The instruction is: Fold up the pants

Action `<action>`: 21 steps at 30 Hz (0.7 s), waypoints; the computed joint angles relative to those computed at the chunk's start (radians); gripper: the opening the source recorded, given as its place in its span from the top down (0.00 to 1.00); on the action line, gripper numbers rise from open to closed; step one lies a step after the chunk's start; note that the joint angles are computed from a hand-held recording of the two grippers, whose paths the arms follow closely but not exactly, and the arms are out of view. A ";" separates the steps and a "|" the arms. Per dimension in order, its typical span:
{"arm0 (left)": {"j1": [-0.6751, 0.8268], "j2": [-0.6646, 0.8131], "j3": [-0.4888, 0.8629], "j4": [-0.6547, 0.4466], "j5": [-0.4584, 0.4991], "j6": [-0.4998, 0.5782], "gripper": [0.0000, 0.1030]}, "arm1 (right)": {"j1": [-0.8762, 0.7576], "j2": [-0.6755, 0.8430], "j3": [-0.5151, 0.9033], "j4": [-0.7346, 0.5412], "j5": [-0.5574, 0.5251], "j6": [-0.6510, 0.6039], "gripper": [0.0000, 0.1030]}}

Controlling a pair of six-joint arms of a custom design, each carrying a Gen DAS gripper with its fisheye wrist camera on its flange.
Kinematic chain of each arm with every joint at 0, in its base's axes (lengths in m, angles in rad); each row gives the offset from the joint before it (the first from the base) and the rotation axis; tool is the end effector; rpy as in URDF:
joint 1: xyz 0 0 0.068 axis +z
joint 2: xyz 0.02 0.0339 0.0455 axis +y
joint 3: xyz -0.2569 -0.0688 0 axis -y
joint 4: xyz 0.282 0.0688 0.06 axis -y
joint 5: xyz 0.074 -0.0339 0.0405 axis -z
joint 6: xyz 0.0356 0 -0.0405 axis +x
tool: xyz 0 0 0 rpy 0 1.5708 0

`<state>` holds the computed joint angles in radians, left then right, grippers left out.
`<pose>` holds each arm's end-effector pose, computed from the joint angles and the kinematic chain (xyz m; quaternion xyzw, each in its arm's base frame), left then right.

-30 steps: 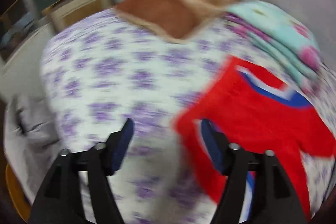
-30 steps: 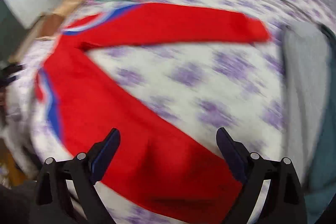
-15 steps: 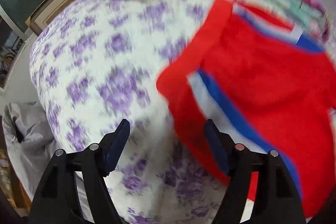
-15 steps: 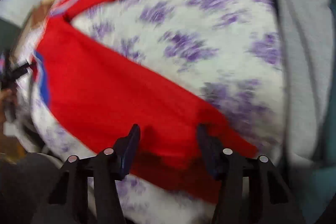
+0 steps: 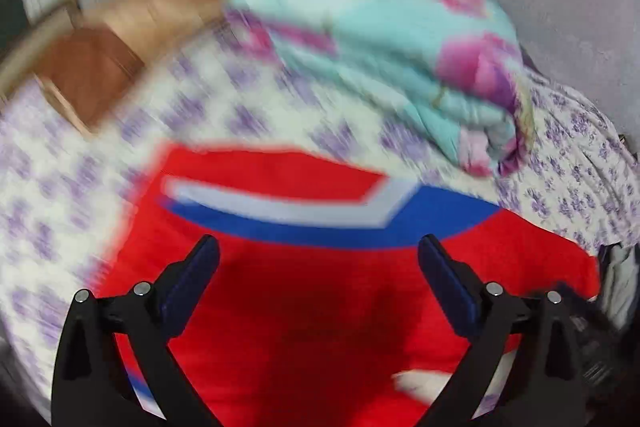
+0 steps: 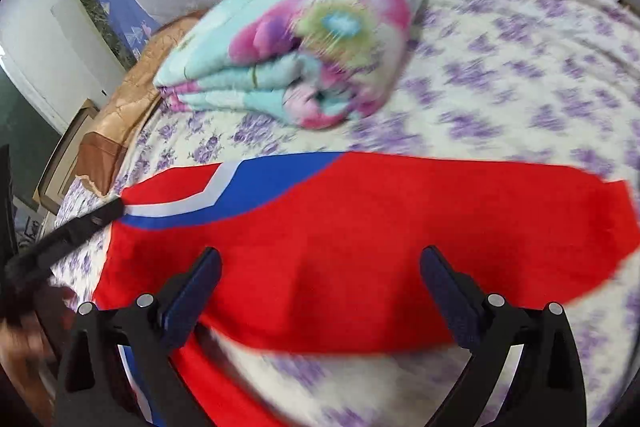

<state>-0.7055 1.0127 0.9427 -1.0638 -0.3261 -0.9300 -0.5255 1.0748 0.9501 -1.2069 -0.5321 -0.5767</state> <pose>0.1711 -0.1308 0.2739 -0.1429 0.9533 -0.0477 0.2619 0.1906 -0.0896 0.2622 -0.0559 0.9568 0.1621 0.2348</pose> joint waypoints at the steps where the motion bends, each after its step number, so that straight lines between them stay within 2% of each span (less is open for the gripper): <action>1: 0.020 0.054 -0.019 0.036 0.059 -0.012 0.06 | 0.040 -0.001 -0.038 0.027 0.034 -0.003 0.03; 3: 0.024 0.158 -0.045 0.040 0.073 0.005 0.06 | 0.098 0.023 -0.084 0.080 0.139 -0.068 0.04; 4: 0.025 0.180 -0.060 0.025 0.047 0.026 0.05 | 0.079 0.043 -0.098 0.121 0.199 -0.167 0.04; 5: 0.033 0.170 -0.093 0.026 0.018 0.054 0.04 | 0.010 0.081 -0.079 0.115 0.163 -0.272 0.03; 6: 0.054 0.110 -0.144 0.047 0.008 0.090 0.04 | -0.086 0.149 -0.027 0.092 0.121 -0.370 0.03; 7: 0.104 0.039 -0.186 0.037 0.019 0.128 0.04 | -0.192 0.252 0.049 0.091 0.138 -0.438 0.03; 8: 0.159 -0.007 -0.202 0.009 0.042 0.168 0.08 | -0.263 0.338 0.117 0.094 0.158 -0.478 0.03; 9: 0.253 -0.087 -0.220 -0.006 0.126 0.238 0.14 | -0.325 0.416 0.190 0.097 0.167 -0.509 0.03; 10: 0.313 -0.130 -0.216 -0.023 0.180 0.257 0.24 | -0.374 0.465 0.257 0.126 0.196 -0.490 0.03; 11: 0.345 -0.149 -0.204 -0.036 0.203 0.258 0.24 | -0.391 0.479 0.292 0.153 0.223 -0.440 0.05; 12: 0.345 -0.144 -0.176 -0.047 0.186 0.244 0.23 | -0.410 0.498 0.342 0.123 0.185 -0.403 0.07; 13: 0.297 -0.117 -0.133 -0.052 0.100 0.207 0.17 | -0.424 0.491 0.373 0.093 0.100 -0.328 0.07; 14: 0.233 -0.088 -0.097 -0.025 0.015 0.168 0.06 | -0.418 0.470 0.373 0.081 0.038 -0.272 0.06; 15: 0.215 -0.080 -0.090 0.009 0.007 0.164 0.04 | -0.397 0.448 0.361 0.064 -0.019 -0.233 0.03; 16: 0.221 -0.044 -0.083 0.090 0.069 0.178 0.04 | -0.339 0.435 0.342 0.028 -0.082 -0.212 0.03; 17: 0.239 0.007 -0.072 0.122 0.128 0.180 0.04 | -0.287 0.453 0.342 -0.020 -0.098 -0.223 0.03; 18: 0.247 0.092 -0.043 0.132 0.166 0.170 0.04 | -0.220 0.477 0.339 -0.052 -0.095 -0.220 0.04; 19: 0.235 0.211 0.006 0.117 0.154 0.164 0.04 | -0.144 0.487 0.314 -0.044 -0.072 -0.196 0.03; 20: 0.206 0.307 0.048 0.092 0.100 0.177 0.04 | -0.099 0.487 0.288 -0.011 -0.023 -0.179 0.03; 21: 0.188 0.352 0.066 0.079 0.066 0.193 0.04 | -0.050 0.495 0.265 0.048 0.078 -0.173 0.03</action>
<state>-0.5173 1.3647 1.0086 -0.9848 -0.2604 -0.7366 -0.5753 1.5700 1.2147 -1.1588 -0.4543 -0.7494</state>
